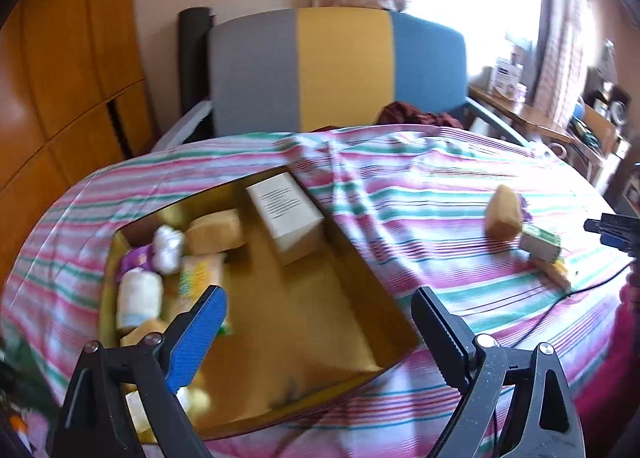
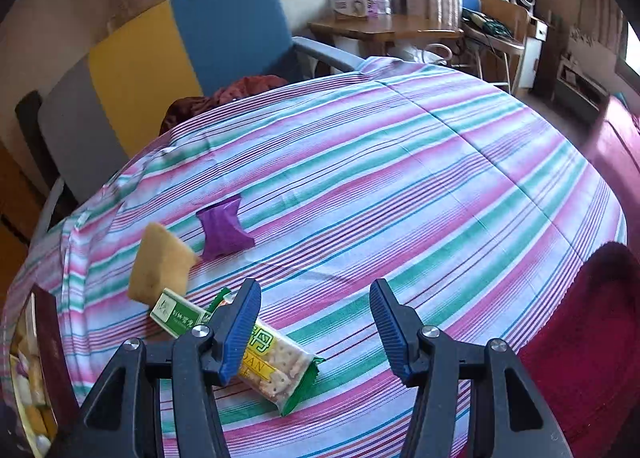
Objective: Organize objects
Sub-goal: 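Move both tools back toward the remaining items on the tablecloth, then grasp the last yellow sponge with the left gripper while the right gripper moves toward the green box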
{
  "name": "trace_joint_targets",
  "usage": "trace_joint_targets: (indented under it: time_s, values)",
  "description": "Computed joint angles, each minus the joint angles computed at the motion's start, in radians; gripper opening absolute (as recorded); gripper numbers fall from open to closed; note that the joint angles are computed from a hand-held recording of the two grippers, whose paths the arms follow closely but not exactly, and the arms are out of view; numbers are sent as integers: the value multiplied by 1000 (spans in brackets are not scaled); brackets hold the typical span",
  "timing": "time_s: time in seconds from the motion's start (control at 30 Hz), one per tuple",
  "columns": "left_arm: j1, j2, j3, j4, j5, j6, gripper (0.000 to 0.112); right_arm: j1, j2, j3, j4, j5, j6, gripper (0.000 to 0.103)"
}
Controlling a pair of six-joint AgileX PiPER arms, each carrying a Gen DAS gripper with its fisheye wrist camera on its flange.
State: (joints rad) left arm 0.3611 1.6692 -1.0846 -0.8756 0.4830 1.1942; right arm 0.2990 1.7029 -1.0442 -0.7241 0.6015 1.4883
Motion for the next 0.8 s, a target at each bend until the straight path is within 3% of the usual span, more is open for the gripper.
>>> trace_joint_targets:
  time_s: [0.23, 0.33, 0.5, 0.8]
  values:
    - [-171, 48, -53, 125, -20, -161, 94, -34, 14, 1, 131, -72, -113, 58]
    - [-226, 84, -89, 186, 0, -236, 94, -49, 41, -17, 282, -143, -311, 59]
    - [-292, 149, -158, 293, -1, -373, 94, -18, 86, -75, 405, -156, -518, 60]
    - [-407, 290, -356, 453, 27, -580, 94, -81, 51, -14, 441, -179, -478, 60]
